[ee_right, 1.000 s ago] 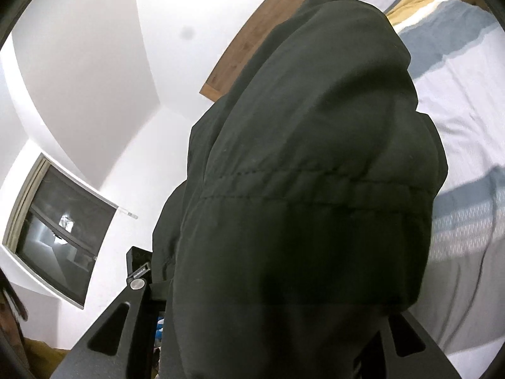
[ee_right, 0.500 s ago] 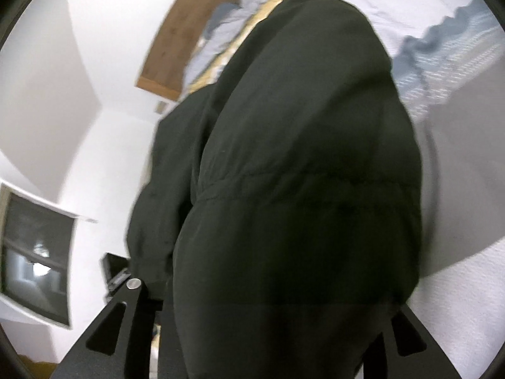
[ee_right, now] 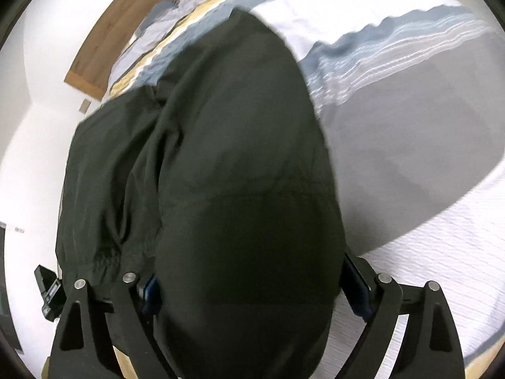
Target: Fold large clothes
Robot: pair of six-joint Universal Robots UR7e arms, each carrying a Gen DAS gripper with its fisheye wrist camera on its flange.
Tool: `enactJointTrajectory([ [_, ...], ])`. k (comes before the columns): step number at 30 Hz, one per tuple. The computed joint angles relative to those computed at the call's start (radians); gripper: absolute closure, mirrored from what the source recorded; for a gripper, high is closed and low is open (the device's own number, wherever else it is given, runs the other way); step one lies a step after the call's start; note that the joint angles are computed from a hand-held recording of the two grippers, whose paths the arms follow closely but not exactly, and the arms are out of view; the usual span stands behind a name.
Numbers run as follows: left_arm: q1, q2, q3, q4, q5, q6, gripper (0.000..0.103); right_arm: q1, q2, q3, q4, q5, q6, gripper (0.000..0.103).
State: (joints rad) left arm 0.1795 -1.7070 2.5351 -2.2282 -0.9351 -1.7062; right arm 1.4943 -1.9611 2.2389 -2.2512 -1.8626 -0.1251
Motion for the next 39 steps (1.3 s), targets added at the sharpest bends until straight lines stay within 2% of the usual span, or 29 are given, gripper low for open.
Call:
enactJointTrajectory([
  [2,-0.044,-0.104,0.006,0.128,-0.011,-0.053,0.049,-0.004,-0.037,-0.001,0.003,-0.026,0.000,0.008],
  [4,-0.079,-0.167,0.000,0.215,0.000,-0.057,0.049,0.050,-0.059,0.008,-0.009,-0.080,0.028,0.007],
  [5,-0.101,-0.243,0.005,0.306,-0.014,-0.103,0.048,0.062,-0.070,-0.005,-0.004,-0.093,0.030,0.007],
  [6,-0.147,-0.304,0.028,0.362,-0.010,-0.149,0.048,0.054,-0.087,-0.002,-0.009,-0.094,0.016,0.007],
  [8,-0.247,-0.402,0.015,0.529,-0.007,-0.272,0.046,0.104,-0.128,0.002,-0.013,-0.141,0.036,0.005],
  [9,-0.280,-0.420,-0.009,0.611,0.001,-0.321,0.043,0.124,-0.138,-0.003,-0.021,-0.165,0.033,0.005],
  [12,-0.369,-0.450,-0.074,0.835,0.028,-0.459,0.040,0.241,-0.146,-0.010,-0.028,-0.241,0.063,0.004],
  [13,-0.392,-0.439,-0.110,0.907,0.023,-0.482,0.040,0.235,-0.173,0.002,-0.027,-0.239,0.035,0.003],
  [16,-0.417,-0.361,-0.167,0.986,0.029,-0.505,0.038,0.270,-0.210,0.057,-0.068,-0.244,-0.029,0.003],
  [19,-0.414,-0.255,-0.201,0.978,0.016,-0.481,0.038,0.328,-0.211,0.114,-0.108,-0.256,-0.042,0.003],
  [23,-0.379,-0.104,-0.211,0.849,0.040,-0.411,0.038,0.385,-0.166,0.169,-0.168,-0.271,-0.076,0.003],
  [24,-0.393,-0.098,-0.200,0.832,0.032,-0.409,0.038,0.380,-0.156,0.180,-0.187,-0.265,-0.094,0.003],
  [29,-0.280,0.114,-0.213,0.553,0.084,-0.211,0.038,0.452,-0.073,0.202,-0.238,-0.258,-0.141,0.003],
  [31,-0.235,0.187,-0.233,0.506,0.099,-0.154,0.038,0.474,-0.028,0.207,-0.272,-0.255,-0.166,0.003],
  [33,-0.186,0.264,-0.255,0.460,0.115,-0.096,0.038,0.471,0.008,0.213,-0.300,-0.246,-0.195,0.003],
  [39,-0.082,0.394,-0.298,0.405,0.133,-0.009,0.037,0.412,0.095,0.240,-0.406,-0.224,-0.275,0.003],
])
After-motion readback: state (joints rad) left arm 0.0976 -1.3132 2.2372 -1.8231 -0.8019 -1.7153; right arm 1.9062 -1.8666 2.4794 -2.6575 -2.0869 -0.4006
